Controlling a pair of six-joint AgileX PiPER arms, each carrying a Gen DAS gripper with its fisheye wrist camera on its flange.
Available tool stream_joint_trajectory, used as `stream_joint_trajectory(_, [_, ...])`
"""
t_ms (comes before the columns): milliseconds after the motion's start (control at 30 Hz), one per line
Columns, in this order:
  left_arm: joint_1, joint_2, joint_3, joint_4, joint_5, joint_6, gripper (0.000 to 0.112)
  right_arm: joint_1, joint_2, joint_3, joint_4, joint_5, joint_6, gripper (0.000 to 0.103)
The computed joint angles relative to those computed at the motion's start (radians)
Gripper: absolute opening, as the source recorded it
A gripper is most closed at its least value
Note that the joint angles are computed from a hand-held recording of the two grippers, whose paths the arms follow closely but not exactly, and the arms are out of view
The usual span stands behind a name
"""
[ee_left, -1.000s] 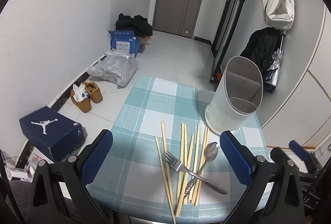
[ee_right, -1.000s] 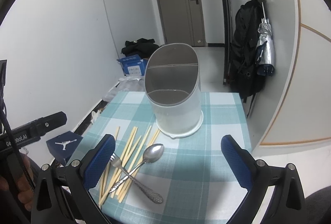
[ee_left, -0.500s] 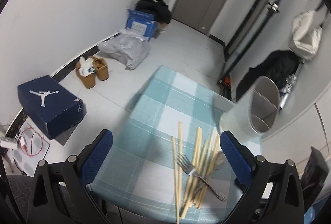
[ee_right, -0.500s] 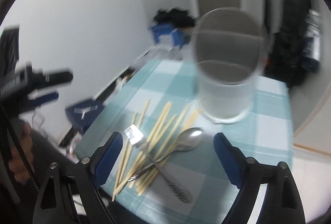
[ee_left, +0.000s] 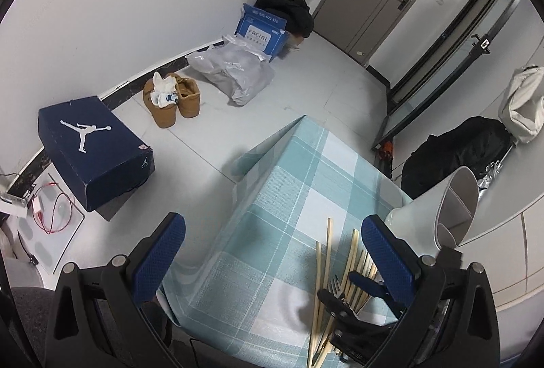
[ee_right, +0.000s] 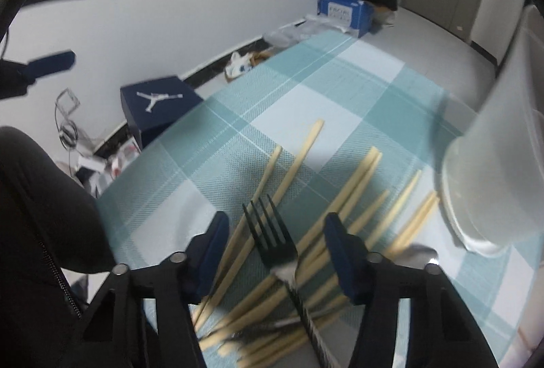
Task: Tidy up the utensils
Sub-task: 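Lower the right tool onto the silver fork and close on it, then close the left tool on one wooden chopstick while the right tool lifts the fork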
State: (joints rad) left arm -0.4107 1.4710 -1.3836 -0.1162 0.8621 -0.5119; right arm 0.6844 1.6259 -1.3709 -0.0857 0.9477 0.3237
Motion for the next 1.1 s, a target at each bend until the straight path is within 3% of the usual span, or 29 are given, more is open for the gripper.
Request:
stream_joint_trajectory(100, [0.012,0.008,-0.005,-0.015,0.006,0.014,0.102,0.02,0.025,-0.016,-0.051,-0.003,-0.003,0.046])
stream_joint_trajectory(133, [0.016,0.01,-0.004,-0.021,0.006,0.02,0.102,0.02,0.038,-0.026,-0.048,0.003,-0.018,0.04])
stream_joint_trajectory(167, [0.018,0.012,-0.004,-0.024,0.008,0.023,0.102,0.019,0.054,-0.042,-0.041,0.014,-0.04,0.026])
stream_joint_trajectory(200, [0.021,0.013,-0.006,-0.027,0.012,0.026,0.102,0.022,0.058,-0.046,-0.05,0.022,-0.042,0.022])
stream_joint_trajectory(467, [0.0,0.018,-0.013,0.02,0.019,0.005,0.102,-0.005,0.015,-0.016,-0.049,-0.029,-0.005,0.02])
stream_joint_trajectory(733, [-0.079,0.059,-0.032,0.126,0.053,-0.032,0.102,-0.078,-0.129,0.034,-0.02,-0.07,0.093,0.02])
stream_joint_trajectory(1100, [-0.231,0.207,-0.127,0.178,0.21,0.03,0.102,-0.226,-0.382,0.199,-0.003,-0.164,0.17,0.019])
